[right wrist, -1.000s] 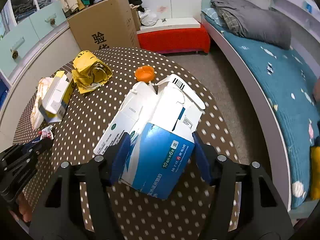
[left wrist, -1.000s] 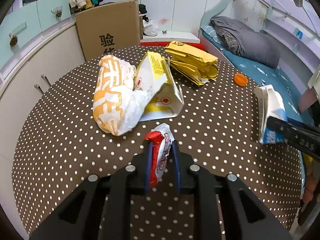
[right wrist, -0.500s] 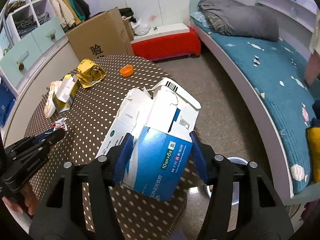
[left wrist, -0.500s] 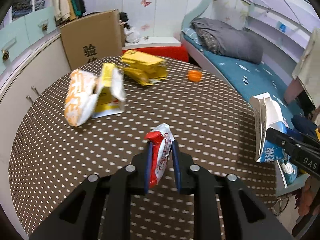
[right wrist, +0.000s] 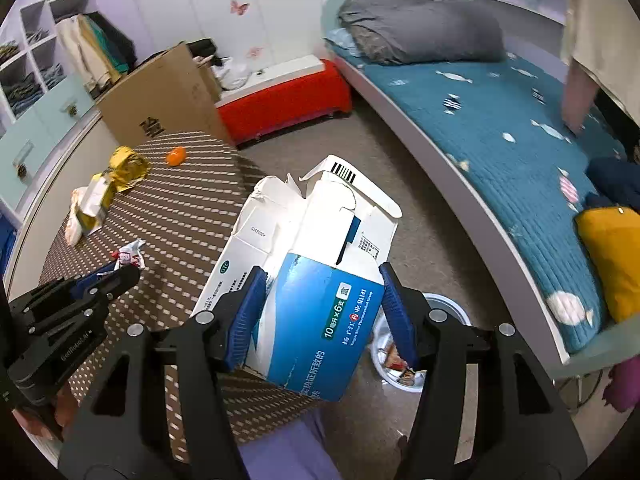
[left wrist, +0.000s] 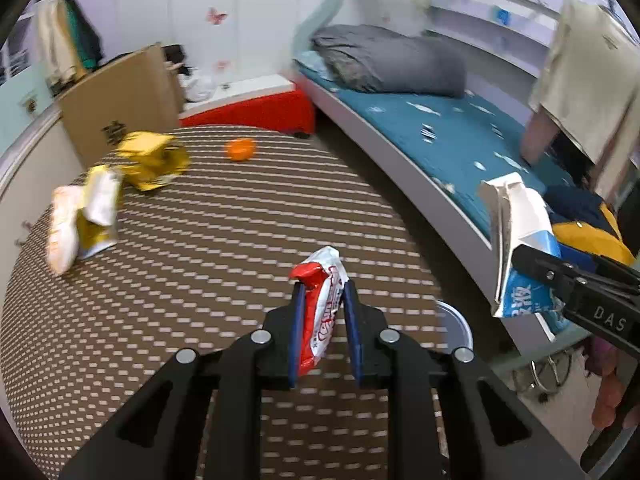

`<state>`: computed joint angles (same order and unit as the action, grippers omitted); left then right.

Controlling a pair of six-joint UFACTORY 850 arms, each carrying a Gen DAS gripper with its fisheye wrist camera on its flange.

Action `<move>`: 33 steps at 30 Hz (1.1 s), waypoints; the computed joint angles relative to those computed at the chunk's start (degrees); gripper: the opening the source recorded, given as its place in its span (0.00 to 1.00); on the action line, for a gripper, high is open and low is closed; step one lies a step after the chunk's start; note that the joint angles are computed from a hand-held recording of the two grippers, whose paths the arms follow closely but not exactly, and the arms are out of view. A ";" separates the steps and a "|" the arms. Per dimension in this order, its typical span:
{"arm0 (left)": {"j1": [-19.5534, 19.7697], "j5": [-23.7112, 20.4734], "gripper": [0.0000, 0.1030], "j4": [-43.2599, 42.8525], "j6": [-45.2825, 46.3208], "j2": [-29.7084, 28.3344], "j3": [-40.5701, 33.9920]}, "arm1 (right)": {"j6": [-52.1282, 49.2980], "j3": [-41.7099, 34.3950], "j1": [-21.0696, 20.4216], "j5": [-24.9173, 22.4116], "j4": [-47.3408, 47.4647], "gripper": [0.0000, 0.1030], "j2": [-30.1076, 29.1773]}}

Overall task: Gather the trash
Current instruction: 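Carry the wrapper and box to the bucket and open both tools over it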

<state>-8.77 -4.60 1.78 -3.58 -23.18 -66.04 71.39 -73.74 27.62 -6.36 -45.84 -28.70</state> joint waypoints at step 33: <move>-16.46 -8.55 0.28 -9.03 11.20 -16.86 -16.40 | -5.14 13.81 -13.44 0.24 9.36 0.55 2.54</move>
